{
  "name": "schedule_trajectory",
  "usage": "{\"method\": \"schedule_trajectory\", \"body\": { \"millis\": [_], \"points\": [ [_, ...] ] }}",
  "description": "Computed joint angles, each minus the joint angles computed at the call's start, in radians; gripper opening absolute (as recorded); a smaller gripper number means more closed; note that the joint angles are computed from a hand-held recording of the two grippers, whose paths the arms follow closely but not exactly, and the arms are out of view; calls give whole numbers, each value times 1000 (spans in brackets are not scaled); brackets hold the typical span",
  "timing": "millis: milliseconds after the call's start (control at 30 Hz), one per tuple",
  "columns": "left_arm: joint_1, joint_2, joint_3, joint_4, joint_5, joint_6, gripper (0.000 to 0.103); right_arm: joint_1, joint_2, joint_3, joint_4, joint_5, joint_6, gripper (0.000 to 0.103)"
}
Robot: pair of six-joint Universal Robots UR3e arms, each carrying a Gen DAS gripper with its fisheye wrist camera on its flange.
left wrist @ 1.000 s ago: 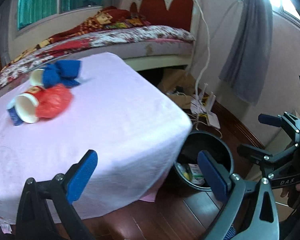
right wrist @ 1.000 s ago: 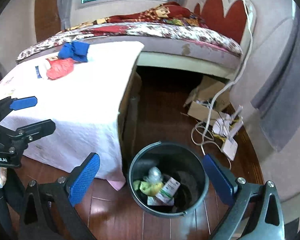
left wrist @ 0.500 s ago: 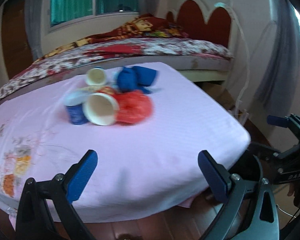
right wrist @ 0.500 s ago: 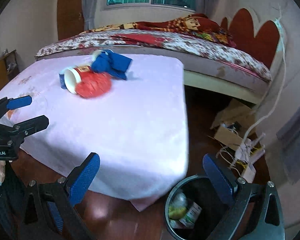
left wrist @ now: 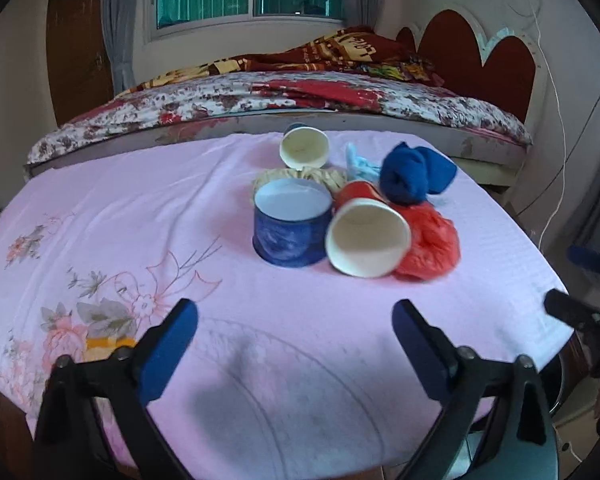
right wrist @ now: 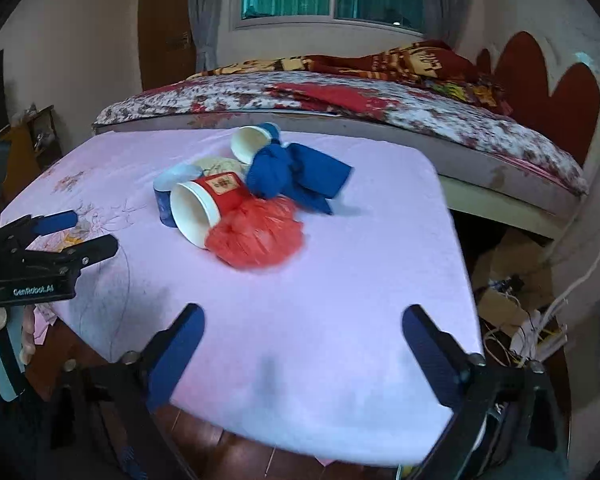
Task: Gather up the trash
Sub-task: 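Move both tools back over the table toward the red cup and bag, then grasp the red paper cup with the left gripper while the right grasps the red plastic bag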
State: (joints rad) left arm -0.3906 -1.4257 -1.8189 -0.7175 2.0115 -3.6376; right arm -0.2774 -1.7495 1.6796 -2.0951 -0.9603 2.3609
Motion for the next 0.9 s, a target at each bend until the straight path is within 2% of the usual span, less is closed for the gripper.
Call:
{"method": "schedule_trajectory", "body": {
  "millis": [67,133,233,333,433,533,700,767,900],
  "points": [
    [48,1,-11,17,-59,31,83,51,53,-24,-27,-28,25,78],
    [91,-12,-21,45,-109,62,79,120,126,-55,-79,-78,66,78],
    [135,-36,-21,73,-188,86,68,189,205,-94,-123,-126,98,77],
    [145,-77,4,84,-219,92,67,255,312,-176,-167,-192,161,76],
    [150,-105,27,88,-239,101,67,282,398,-270,-165,-214,203,73],
    [156,-145,63,84,-268,111,61,302,482,-376,-137,-235,219,67],
    [173,-168,71,98,-310,115,60,286,514,-406,-180,-317,256,66],
    [172,-180,80,100,-320,118,55,241,498,-390,-163,-275,266,66],
    [167,-202,100,97,-326,115,53,190,428,-332,-146,-168,243,66]
  ]
}}
